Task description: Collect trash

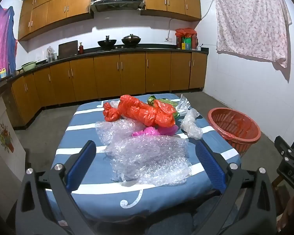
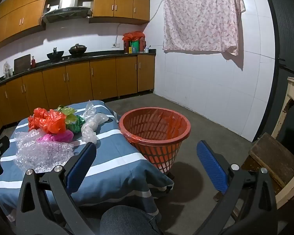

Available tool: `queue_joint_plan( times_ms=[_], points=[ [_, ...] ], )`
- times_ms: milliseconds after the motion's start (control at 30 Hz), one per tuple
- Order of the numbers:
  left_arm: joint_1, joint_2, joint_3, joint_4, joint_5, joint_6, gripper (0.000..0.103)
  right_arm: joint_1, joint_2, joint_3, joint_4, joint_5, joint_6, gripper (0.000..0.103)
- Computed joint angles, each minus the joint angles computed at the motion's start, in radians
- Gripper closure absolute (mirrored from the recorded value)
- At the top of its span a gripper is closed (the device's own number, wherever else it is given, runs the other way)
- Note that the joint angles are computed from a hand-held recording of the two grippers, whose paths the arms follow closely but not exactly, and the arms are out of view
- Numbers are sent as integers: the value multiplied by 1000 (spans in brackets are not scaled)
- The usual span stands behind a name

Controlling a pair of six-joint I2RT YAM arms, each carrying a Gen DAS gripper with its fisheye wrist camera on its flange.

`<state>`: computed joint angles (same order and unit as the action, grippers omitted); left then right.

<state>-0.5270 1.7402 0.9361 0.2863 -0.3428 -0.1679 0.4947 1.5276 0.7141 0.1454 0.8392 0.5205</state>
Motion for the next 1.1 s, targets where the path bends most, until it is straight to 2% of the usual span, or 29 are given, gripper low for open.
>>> queue_joint_plan(
  times_ms=[1100],
  points=[
    [1, -1, 5, -14, 2, -5, 4, -4, 6, -4, 5, -4, 1, 2]
  ],
)
